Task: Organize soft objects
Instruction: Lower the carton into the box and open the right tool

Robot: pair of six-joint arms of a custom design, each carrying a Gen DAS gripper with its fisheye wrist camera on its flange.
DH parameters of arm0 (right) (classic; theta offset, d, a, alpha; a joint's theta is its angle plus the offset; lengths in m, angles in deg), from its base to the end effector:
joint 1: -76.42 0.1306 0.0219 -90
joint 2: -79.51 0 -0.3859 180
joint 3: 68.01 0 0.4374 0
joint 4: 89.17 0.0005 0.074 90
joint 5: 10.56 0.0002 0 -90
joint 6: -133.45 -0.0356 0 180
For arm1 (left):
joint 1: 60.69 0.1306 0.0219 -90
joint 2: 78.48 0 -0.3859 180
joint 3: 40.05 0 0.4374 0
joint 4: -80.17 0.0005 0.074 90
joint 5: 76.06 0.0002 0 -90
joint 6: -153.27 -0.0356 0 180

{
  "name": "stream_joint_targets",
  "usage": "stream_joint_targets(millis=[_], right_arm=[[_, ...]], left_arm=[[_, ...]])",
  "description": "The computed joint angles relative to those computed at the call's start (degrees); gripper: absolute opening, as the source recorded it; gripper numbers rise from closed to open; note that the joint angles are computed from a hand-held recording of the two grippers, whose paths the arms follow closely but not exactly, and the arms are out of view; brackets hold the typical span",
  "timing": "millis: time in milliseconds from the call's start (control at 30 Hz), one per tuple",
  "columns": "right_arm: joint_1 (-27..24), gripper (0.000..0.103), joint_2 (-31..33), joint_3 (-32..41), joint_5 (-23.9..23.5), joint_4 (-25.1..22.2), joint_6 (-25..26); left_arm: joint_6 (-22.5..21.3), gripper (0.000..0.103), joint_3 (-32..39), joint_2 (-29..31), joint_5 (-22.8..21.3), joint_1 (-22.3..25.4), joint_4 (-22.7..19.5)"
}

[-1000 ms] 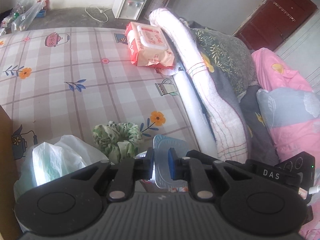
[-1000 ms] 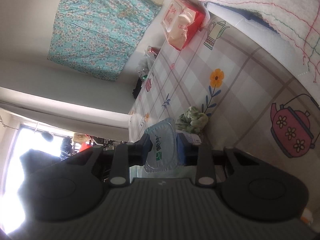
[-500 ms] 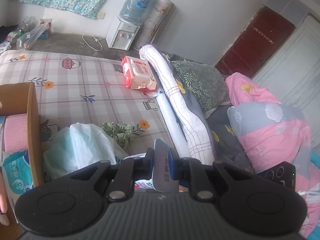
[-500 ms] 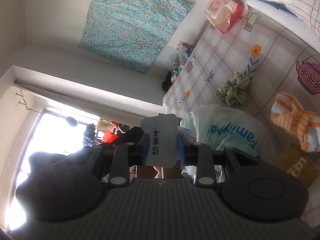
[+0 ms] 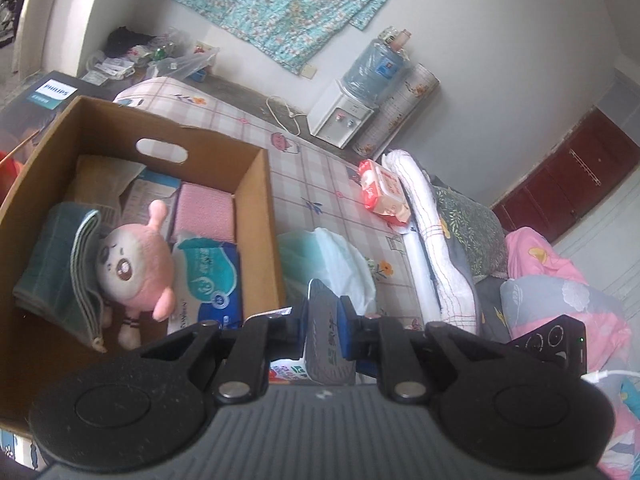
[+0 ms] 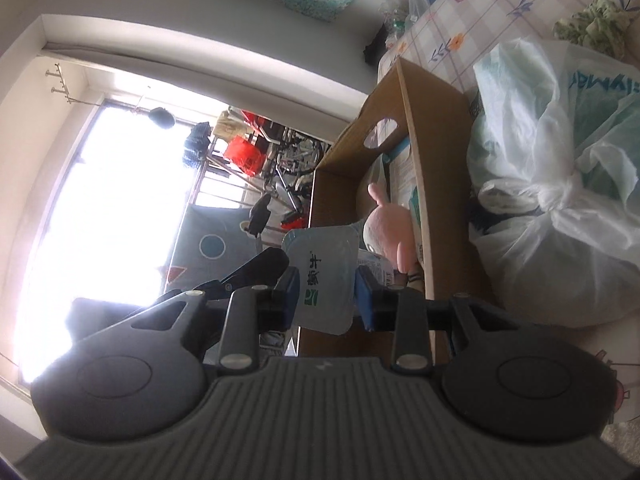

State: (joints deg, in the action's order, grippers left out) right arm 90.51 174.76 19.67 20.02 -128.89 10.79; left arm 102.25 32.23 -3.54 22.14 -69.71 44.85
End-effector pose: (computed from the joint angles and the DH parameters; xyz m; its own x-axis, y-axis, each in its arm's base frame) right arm 0.5291 0.1639 0.3894 -0.9725 0.0390 -0.2297 -0.1965 0.3923 0.8986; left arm 0.4382 -0.0752 0.4156 -0.6399 -0.5288 -0.5575 -0.1754 0.8069 -0.5641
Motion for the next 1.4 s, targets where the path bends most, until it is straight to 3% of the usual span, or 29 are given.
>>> stream_joint_targets(millis=[233, 500, 800, 1067, 1400], right_arm=[[4.56, 0.031, 4.07, 7.27, 8.65, -17.32, 16.09], [7.32, 0.032, 5.46, 11.84, 19.75, -26.79, 27.26], [7.80, 0.035, 4.99, 11.38, 21.56, -25.82, 28.86], [8.87, 0.035, 6.18, 12.20, 23.61, -24.34, 30.12], [9.73, 0.051, 6.13, 11.90, 23.93, -22.26, 30.65]], left_arm=[[5.87, 0.015, -7.59, -2.54, 6.15, 4.98, 2.86], [10.03, 0.015, -11.39, 0.59, 14.20, 7.81, 6.14], [9.56, 0.015, -10.90, 4.06, 14.84, 8.19, 6.00], [10.11, 0.015, -11.18, 3.18, 15.19, 8.49, 5.91], [11.03, 0.015, -11.06, 4.63, 17.92, 9.12, 5.91]])
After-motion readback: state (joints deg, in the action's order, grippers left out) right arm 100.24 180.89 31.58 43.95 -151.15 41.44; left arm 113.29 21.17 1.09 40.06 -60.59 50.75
